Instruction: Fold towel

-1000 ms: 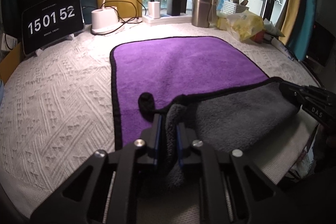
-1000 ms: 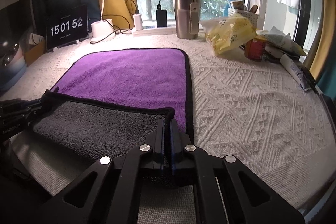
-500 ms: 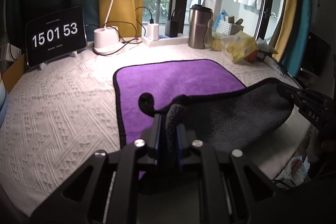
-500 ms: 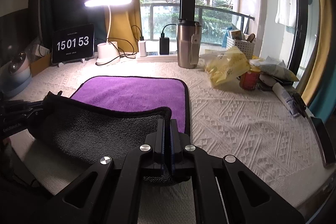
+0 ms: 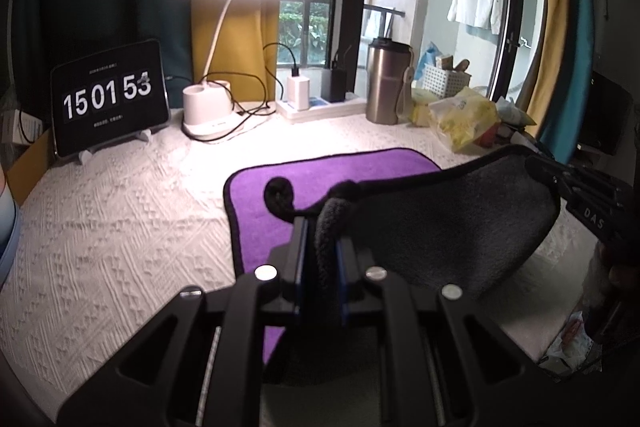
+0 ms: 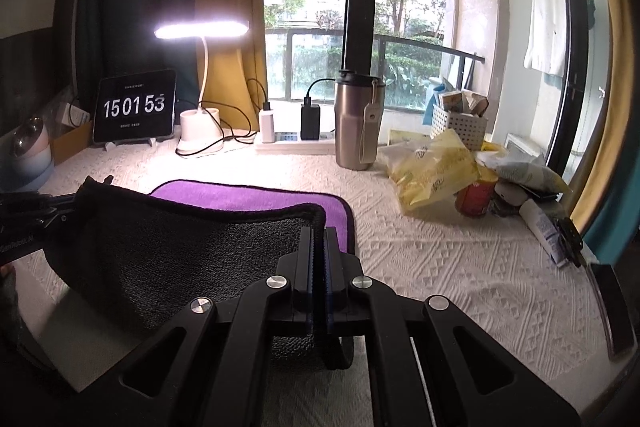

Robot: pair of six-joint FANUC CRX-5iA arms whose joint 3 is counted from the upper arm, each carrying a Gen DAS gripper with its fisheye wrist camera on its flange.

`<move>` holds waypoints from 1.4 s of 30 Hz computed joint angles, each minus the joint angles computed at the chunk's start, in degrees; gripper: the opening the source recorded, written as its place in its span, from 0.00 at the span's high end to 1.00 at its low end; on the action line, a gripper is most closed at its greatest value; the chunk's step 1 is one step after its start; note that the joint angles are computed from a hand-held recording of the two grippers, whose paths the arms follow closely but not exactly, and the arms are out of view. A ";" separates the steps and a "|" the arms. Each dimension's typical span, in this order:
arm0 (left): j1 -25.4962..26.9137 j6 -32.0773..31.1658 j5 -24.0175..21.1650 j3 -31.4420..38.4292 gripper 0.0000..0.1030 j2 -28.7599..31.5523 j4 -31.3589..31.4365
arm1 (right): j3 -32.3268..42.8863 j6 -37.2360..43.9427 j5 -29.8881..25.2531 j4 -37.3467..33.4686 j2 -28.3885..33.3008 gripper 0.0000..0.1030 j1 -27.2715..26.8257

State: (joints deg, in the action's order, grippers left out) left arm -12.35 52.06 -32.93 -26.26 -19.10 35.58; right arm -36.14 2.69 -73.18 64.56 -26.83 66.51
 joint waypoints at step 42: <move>-0.95 6.36 3.13 14.45 0.87 16.75 -3.13 | 5.58 7.91 21.22 0.39 8.26 0.95 -22.20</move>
State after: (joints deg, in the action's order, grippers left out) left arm -13.30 58.42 -29.80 -11.80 -2.35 32.45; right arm -30.56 10.60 -51.95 64.96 -18.57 44.31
